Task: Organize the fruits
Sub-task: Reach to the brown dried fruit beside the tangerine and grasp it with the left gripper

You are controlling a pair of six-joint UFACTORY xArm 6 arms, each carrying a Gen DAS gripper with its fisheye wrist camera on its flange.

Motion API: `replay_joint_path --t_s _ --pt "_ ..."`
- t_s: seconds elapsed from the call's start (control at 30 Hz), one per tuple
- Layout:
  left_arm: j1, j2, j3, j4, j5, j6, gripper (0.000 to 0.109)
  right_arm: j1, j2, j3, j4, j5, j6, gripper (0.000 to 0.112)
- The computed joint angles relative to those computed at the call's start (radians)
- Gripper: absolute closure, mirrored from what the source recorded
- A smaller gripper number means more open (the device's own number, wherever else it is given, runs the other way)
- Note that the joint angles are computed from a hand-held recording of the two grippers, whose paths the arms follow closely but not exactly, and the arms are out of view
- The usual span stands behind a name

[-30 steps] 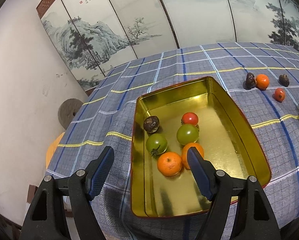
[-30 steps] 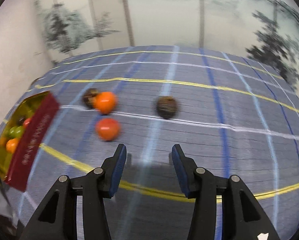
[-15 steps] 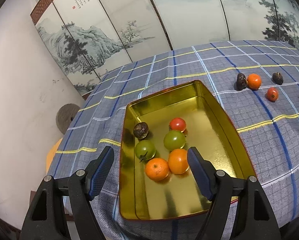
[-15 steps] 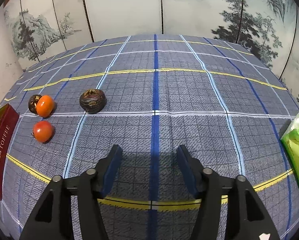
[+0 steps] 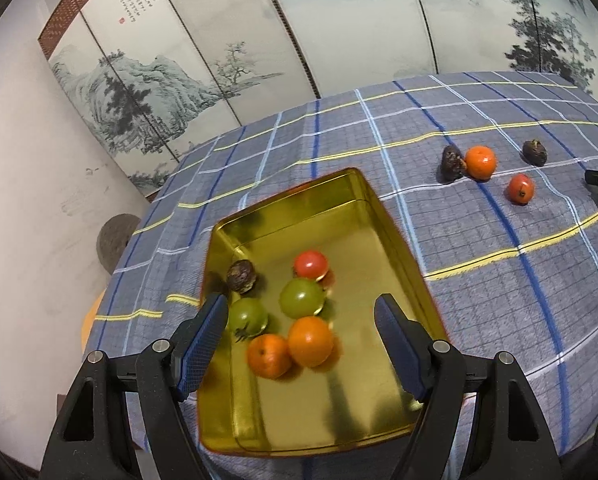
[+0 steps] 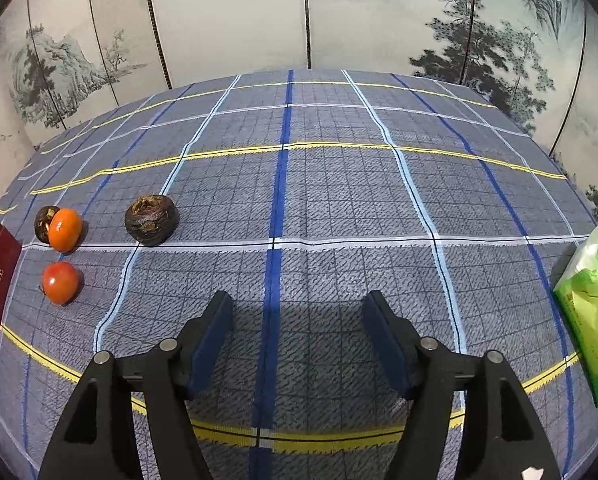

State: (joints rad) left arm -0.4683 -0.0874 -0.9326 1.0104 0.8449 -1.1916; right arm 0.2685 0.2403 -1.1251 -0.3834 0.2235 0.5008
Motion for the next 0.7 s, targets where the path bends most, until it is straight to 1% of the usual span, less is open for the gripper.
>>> replay_joint_path --t_s 0.1,0.2,0.4,0.57,0.7 --pt "-0.003 0.035 -0.038 -0.021 -0.009 0.032 0.033 0.000 0.003 -0.003 0.013 0.001 -0.015 0.041" --pt "0.003 0.074 -0.084 -0.066 -0.040 0.086 0.033 -0.001 0.002 0.002 0.042 -0.009 -0.039 0.040" --pt "0.013 0.175 -0.214 -0.148 -0.081 0.194 0.033 -0.004 -0.008 0.023 0.098 -0.041 -0.076 0.040" --pt "0.022 0.292 -0.361 -0.232 -0.102 0.300 0.033 0.000 -0.014 0.037 0.173 -0.064 -0.139 0.039" --pt "0.048 0.412 -0.501 -0.351 -0.125 0.426 0.033 0.005 -0.015 0.044 0.236 -0.078 -0.199 0.039"
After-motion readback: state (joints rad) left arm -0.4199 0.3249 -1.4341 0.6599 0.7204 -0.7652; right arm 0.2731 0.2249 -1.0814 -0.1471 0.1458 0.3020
